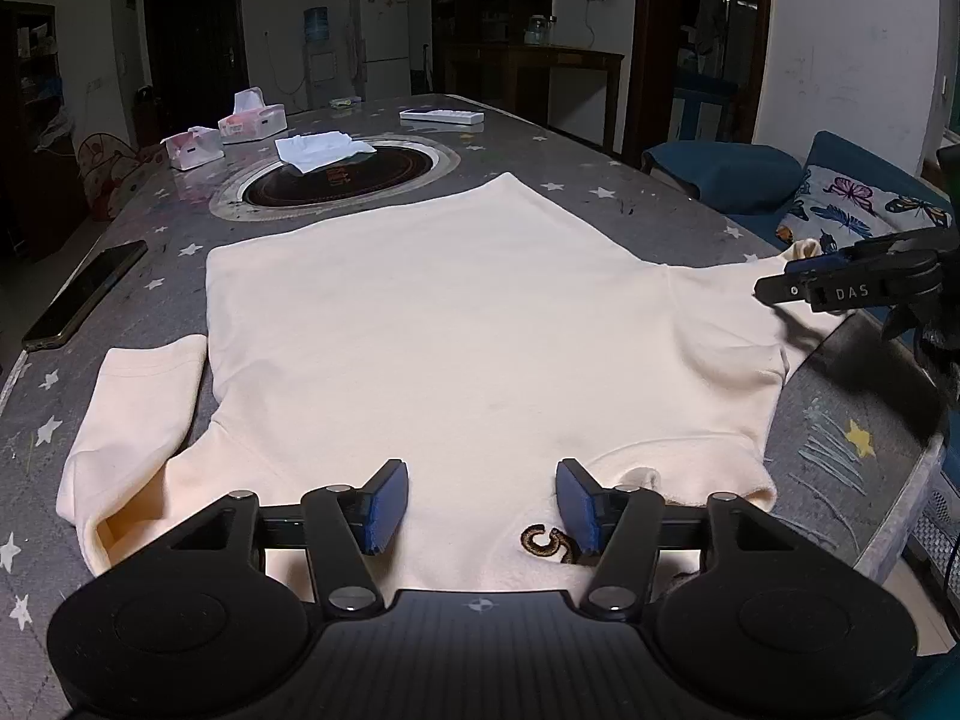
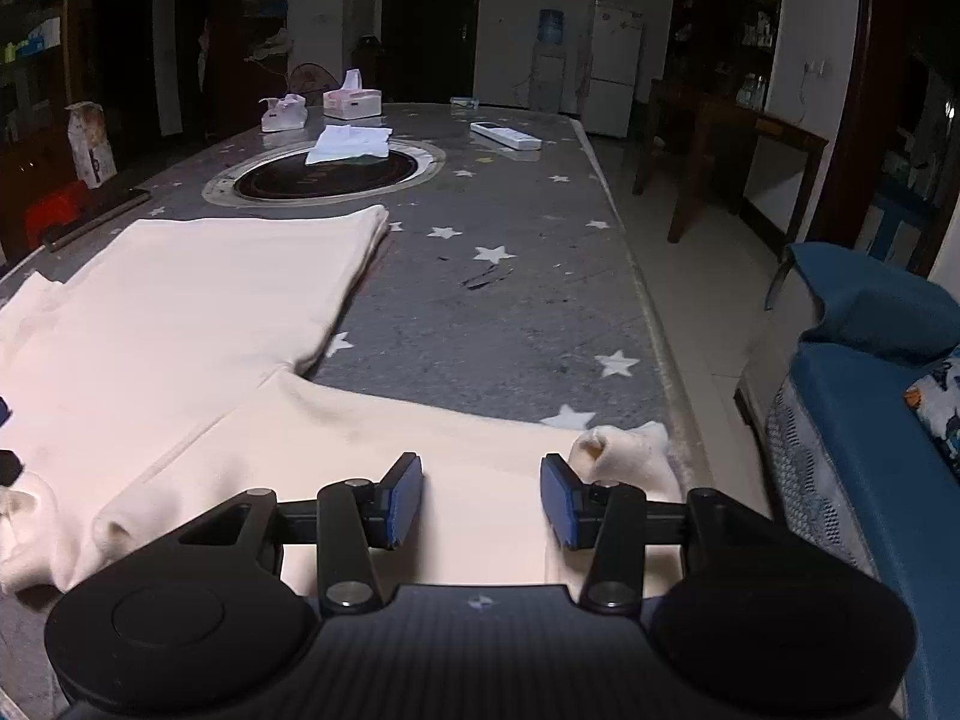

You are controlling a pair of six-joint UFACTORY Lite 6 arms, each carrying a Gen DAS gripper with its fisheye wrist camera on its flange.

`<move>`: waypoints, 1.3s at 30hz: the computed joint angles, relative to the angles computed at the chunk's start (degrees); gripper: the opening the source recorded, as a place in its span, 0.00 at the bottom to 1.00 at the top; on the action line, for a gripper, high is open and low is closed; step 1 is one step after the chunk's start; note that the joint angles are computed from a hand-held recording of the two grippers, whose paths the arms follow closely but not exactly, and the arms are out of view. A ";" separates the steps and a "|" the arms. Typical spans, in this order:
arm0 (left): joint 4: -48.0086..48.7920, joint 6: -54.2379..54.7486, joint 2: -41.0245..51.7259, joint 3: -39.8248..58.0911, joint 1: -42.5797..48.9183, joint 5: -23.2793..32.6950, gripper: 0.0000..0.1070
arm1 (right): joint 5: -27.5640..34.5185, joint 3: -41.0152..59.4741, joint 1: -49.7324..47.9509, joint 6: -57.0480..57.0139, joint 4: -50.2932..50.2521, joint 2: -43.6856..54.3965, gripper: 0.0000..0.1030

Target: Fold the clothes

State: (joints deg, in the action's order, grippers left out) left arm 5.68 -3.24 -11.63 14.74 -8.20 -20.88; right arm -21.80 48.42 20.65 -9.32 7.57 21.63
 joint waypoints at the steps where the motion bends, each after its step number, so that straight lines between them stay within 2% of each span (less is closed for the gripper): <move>1: 0.88 -0.59 -0.09 -0.08 0.35 -0.01 0.55 | -0.24 0.02 0.06 -1.69 1.81 0.04 0.43; 7: 1.85 -1.02 0.08 -0.08 1.11 -0.15 0.56 | -2.15 0.15 0.32 -11.82 11.42 0.69 0.46; 20: 2.15 -1.02 0.39 0.45 1.36 0.37 0.57 | -4.02 0.43 -2.70 -18.34 16.45 1.08 0.48; 36: 0.92 -0.14 0.10 0.49 1.01 0.95 0.60 | -7.24 0.13 -7.81 -23.80 22.49 2.05 0.50; 39: 0.88 -0.12 0.13 0.51 1.07 0.94 0.60 | -7.51 -1.81 -8.61 -18.40 17.50 0.54 0.50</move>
